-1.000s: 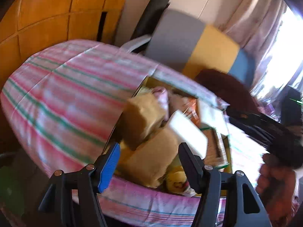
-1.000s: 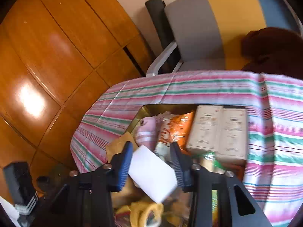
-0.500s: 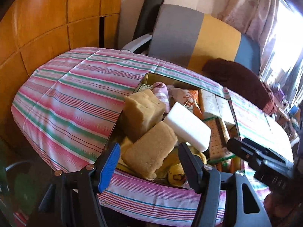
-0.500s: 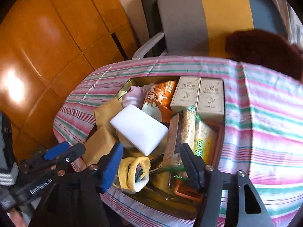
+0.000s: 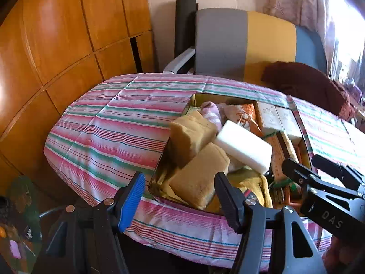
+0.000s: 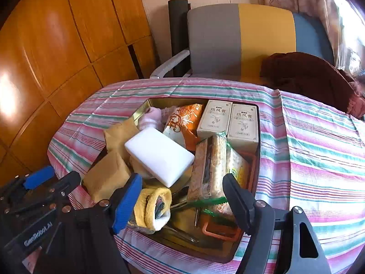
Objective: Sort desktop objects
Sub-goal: 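Withdraw both open tools from the filled gold tray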
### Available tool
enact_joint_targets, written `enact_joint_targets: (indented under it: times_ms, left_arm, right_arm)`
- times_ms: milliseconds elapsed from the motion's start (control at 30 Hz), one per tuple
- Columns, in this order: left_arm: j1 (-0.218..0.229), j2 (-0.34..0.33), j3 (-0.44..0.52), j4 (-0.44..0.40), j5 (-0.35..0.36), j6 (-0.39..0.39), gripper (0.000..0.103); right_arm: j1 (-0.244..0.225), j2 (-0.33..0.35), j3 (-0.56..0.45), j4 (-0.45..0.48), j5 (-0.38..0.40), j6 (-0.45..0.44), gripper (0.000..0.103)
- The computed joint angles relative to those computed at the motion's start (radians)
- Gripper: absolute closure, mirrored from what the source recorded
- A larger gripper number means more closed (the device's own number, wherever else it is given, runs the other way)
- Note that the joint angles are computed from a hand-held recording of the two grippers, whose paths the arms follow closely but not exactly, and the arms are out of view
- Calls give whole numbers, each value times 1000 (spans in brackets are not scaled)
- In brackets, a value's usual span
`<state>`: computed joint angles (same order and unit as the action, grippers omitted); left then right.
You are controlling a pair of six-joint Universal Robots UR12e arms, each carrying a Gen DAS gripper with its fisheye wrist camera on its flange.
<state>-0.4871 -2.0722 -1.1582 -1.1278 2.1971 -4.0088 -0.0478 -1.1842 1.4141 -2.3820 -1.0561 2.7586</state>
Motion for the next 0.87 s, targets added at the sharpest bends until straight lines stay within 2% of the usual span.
enact_joint_targets:
  times_ms: [500,767,867]
  left_arm:
    - [-5,-14,17,3,-23,31,40]
    - [-8,-19,20,-6,5,15,44]
    - [-4,-18,19,-10,-12,1,44]
  right_arm:
    - [0,4,-2,7,-7,-3,28]
    - [-3,9,-8,20,-5,1,27]
    - [-3,12,-11,27,-6,1,27]
